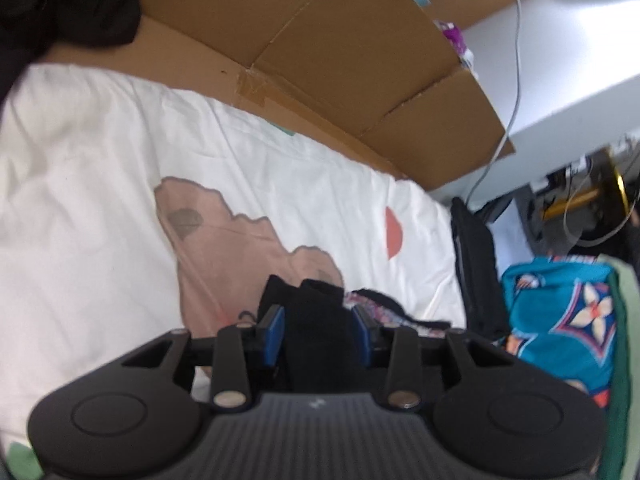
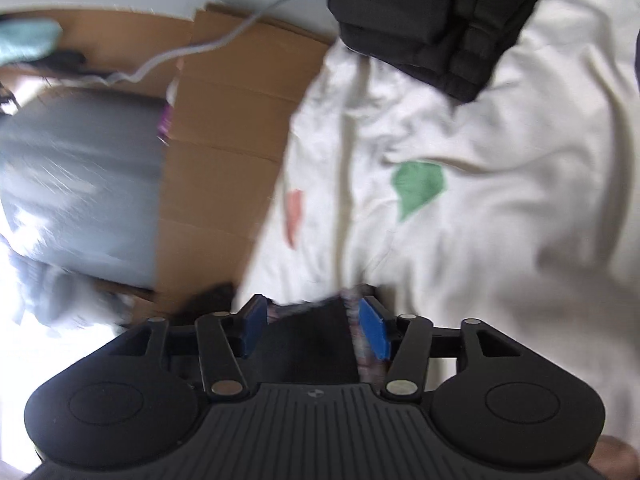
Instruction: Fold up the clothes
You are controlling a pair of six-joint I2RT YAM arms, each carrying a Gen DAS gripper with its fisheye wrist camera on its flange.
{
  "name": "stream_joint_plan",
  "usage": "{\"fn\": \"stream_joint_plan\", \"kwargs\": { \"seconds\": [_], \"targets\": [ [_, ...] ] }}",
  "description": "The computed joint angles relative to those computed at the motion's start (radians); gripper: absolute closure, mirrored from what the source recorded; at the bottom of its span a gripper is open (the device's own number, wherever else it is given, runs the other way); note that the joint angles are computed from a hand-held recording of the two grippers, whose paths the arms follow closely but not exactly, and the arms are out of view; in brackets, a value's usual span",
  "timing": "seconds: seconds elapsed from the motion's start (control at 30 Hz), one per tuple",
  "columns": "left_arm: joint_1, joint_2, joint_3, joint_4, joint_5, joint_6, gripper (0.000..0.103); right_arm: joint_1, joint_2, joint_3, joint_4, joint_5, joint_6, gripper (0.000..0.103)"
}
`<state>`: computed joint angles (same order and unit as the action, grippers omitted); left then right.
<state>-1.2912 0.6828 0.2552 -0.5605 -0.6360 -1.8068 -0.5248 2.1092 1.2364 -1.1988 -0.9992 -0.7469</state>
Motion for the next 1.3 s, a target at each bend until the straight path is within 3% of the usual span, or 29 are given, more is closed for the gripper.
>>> {"fn": "stream_joint_plan", "kwargs": {
  "seconds": [0.2, 0.3, 0.37, 0.4, 0.47, 0.5, 0.6, 0.8, 0.9, 0.97, 1.0, 1.03, 1.1, 1.3],
  "targets": [
    [0.026, 0.092, 0.021, 0.032, 0.059, 0.124, 0.064, 0.06, -0.064, -0.078, 0.108, 0.101, 0.01, 0.045],
    [0.063, 0.129, 0.019, 0.076, 0.082, 0.185, 0.064, 0.073, -0.076, -0.105, 0.122, 0.12, -0.003, 0.05],
    [0.099, 0.153, 0.015, 0.119, 0.101, 0.234, 0.064, 0.073, -0.073, -0.11, 0.127, 0.128, -0.012, 0.07],
    [0.116, 0.166, 0.013, 0.143, 0.109, 0.258, 0.065, 0.072, -0.071, -0.111, 0.129, 0.133, -0.017, 0.085],
    [0.139, 0.196, 0.014, 0.177, 0.119, 0.29, 0.079, 0.066, -0.081, -0.115, 0.139, 0.127, -0.023, 0.096],
    [0.147, 0.211, 0.017, 0.184, 0.124, 0.296, 0.095, 0.062, -0.087, -0.116, 0.141, 0.117, -0.025, 0.096],
    [0.133, 0.205, 0.022, 0.158, 0.096, 0.249, 0.1, 0.05, -0.106, -0.115, 0.137, 0.077, -0.033, 0.098],
    [0.033, 0.128, 0.079, -0.091, -0.023, 0.061, 0.101, 0.072, -0.126, -0.119, 0.148, 0.037, 0.002, 0.097],
    [0.076, 0.163, 0.086, -0.076, 0.049, 0.133, 0.099, 0.104, -0.129, -0.139, 0.223, 0.083, 0.091, 0.091],
    [0.118, 0.226, 0.097, -0.04, 0.105, 0.181, 0.09, 0.109, -0.127, -0.147, 0.246, 0.096, 0.115, 0.077],
    [0.125, 0.262, 0.11, -0.038, 0.11, 0.189, 0.081, 0.11, -0.133, -0.152, 0.258, 0.103, 0.121, 0.062],
    [0.126, 0.288, 0.119, -0.039, 0.11, 0.194, 0.065, 0.11, -0.141, -0.16, 0.272, 0.11, 0.124, 0.053],
    [0.125, 0.316, 0.119, -0.026, 0.108, 0.206, 0.045, 0.12, -0.143, -0.166, 0.279, 0.113, 0.124, 0.053],
    [0.178, 0.386, 0.103, 0.079, 0.156, 0.295, 0.047, 0.175, -0.172, -0.211, 0.321, 0.132, 0.112, 0.053]
  ]
}}
